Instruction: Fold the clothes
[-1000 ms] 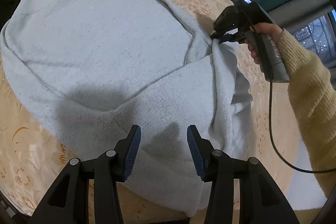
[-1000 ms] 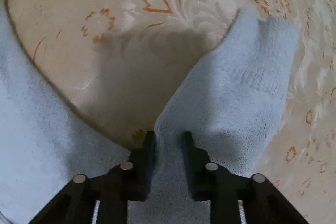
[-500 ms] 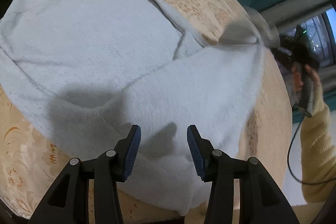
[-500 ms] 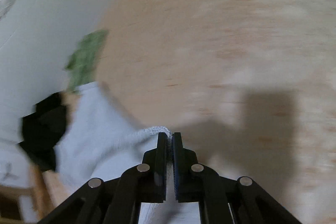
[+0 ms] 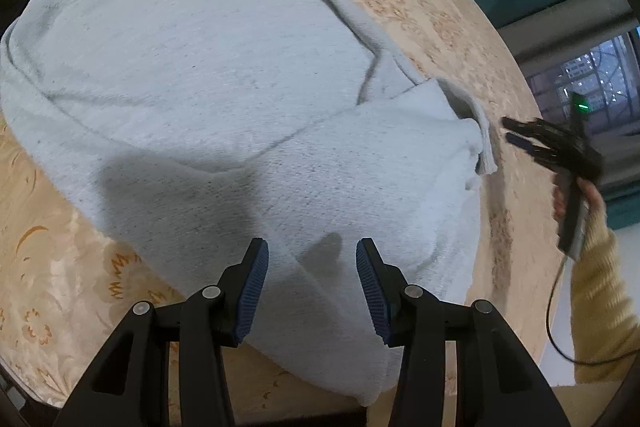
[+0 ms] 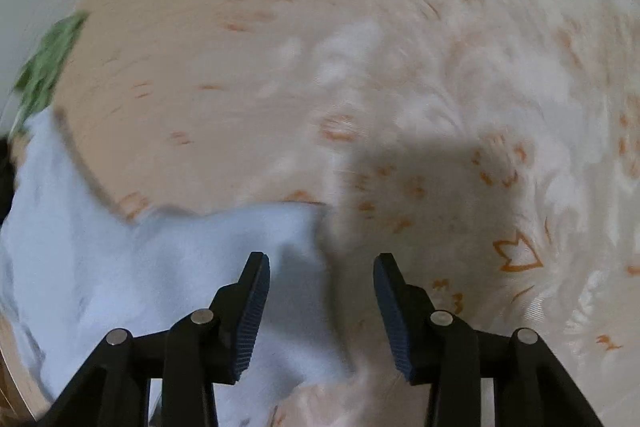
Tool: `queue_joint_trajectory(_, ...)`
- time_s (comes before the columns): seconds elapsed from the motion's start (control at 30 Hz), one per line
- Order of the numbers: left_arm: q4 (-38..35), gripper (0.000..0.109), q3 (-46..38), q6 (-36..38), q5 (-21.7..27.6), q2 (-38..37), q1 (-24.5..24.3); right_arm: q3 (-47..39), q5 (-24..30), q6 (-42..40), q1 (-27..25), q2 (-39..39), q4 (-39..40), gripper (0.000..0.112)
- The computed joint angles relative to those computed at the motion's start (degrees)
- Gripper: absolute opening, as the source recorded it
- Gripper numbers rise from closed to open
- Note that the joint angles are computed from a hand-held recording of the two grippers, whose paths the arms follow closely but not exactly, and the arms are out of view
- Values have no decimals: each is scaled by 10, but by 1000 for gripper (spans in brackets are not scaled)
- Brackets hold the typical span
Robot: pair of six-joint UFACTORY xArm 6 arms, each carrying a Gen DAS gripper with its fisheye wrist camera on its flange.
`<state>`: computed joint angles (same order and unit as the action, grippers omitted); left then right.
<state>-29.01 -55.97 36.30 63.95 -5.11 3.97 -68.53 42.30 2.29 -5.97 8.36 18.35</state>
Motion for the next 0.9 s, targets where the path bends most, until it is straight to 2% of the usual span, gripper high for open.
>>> queue_joint_trajectory(0.1, 0, 47, -1, -4, -3, 2, -1, 34, -2, -89, 31, -49, 55, 46)
queue_joint_trajectory(0.13, -2, 47, -1, -3, -1, 3, 0, 42, 0, -106, 45, -57, 47, 51)
queue_joint_trajectory(0.17, -2, 47, -1, -2, 1, 2, 0, 46, 1, -110, 62, -57, 14, 59)
queue_joint_trajectory(0.2, -2, 47, 0, 0, 3, 0, 0, 44, 6, -100, 78, -51, -37, 61)
queue_joint_trajectory(0.3, -1, 47, 2, 7, 8, -5, 0, 41, 30, -56, 97, -33, -178, 58)
queue_joint_trajectory(0.37, -10, 47, 2, 17, 14, -9, 2, 44, 27, -18, 100, -25, -199, 12)
queue_joint_trajectory(0.47, -36, 47, -6, 41, 33, -10, 3, 61, -9, 5, 77, -41, -119, 11)
queue_joint_trajectory(0.63, -48, 47, -16, 58, 52, -5, -14, 53, -48, 43, 51, -75, -79, 10)
queue_joint_trajectory(0.73, -60, 47, -32, 68, 79, 14, -25, 11, -22, -10, 39, -83, 20, 10)
queue_joint_trajectory(0.83, -50, 47, -47, 48, 66, 41, -41, 15, 29, -104, 45, -119, 167, 10)
queue_joint_trajectory(0.9, -58, 47, -64, 24, 71, 61, -33, 19, 87, -152, 54, -136, 261, 10)
